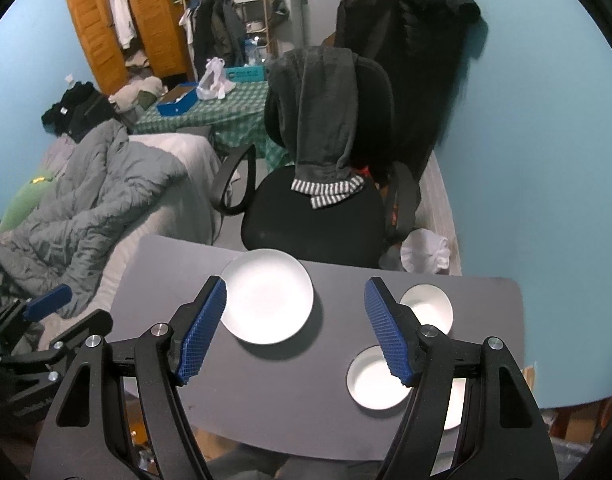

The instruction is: Organize plates and bowls

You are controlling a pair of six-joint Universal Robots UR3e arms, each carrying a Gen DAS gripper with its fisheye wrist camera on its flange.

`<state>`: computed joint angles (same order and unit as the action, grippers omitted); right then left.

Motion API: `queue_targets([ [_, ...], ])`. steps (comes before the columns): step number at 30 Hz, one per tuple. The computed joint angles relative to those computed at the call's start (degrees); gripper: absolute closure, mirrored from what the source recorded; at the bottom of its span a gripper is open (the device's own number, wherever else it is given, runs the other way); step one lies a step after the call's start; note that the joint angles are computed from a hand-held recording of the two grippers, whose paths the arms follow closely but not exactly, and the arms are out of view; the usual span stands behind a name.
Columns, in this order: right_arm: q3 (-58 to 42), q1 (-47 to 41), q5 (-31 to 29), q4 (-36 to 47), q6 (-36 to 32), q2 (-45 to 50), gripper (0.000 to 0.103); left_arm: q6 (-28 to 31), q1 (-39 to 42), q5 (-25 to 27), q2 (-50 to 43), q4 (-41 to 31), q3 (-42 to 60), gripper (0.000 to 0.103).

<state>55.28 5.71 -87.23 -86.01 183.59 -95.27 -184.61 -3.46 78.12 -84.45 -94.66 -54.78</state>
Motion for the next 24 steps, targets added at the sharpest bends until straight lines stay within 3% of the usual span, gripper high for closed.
queue_targets([
  [11,2.69,-5.49,1.85,2.80,0.72,-5.37,0.032,1.46,-4.45,-0.01,-3.72,-0.53,5.42,0.022],
  [24,5.92,-17.82,4.93,9.02,-3.16,-14.32,0.032,1.81,-10.07,-1.93,-10.12,-1.74,12.98,0.022],
])
